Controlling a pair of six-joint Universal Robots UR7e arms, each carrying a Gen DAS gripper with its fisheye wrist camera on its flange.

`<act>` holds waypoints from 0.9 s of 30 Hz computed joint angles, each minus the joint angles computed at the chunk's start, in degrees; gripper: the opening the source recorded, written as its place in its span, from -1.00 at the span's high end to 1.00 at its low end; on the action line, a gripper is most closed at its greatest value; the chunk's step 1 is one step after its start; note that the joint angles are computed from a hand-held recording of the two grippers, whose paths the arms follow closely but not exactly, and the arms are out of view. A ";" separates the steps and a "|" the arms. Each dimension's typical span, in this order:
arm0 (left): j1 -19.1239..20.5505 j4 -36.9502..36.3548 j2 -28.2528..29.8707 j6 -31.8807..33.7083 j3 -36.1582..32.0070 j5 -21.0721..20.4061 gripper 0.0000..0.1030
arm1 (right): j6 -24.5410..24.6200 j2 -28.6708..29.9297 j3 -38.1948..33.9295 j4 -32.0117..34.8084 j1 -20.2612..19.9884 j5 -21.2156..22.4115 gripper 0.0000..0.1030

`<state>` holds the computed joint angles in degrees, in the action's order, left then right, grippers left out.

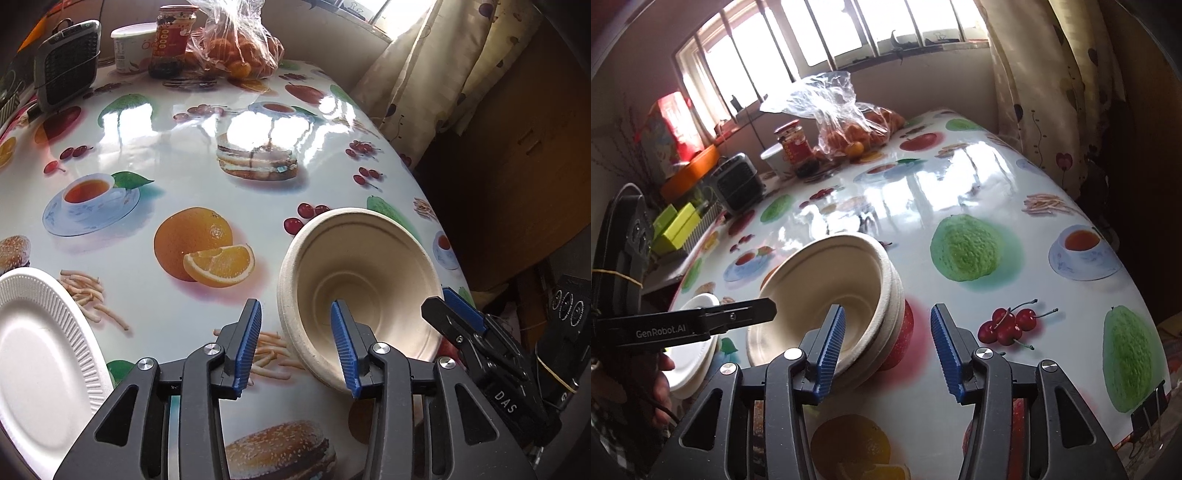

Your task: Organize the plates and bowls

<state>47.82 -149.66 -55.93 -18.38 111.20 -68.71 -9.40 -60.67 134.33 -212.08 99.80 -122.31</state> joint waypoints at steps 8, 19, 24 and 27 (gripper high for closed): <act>1.03 -0.95 -0.31 -0.75 0.39 -1.57 0.21 | 0.42 -1.81 0.54 1.36 -2.45 4.33 0.07; 1.05 -0.78 0.34 -1.09 -0.01 -2.16 0.21 | 0.15 -2.95 0.76 3.91 -4.24 8.34 0.32; 1.20 -0.65 0.70 -1.39 -0.25 -2.47 0.21 | 0.61 -3.34 1.03 4.75 -4.79 9.98 0.39; 1.18 -0.94 0.80 -1.42 -0.22 -2.31 0.21 | 0.84 -3.38 0.93 5.17 -4.88 10.14 0.42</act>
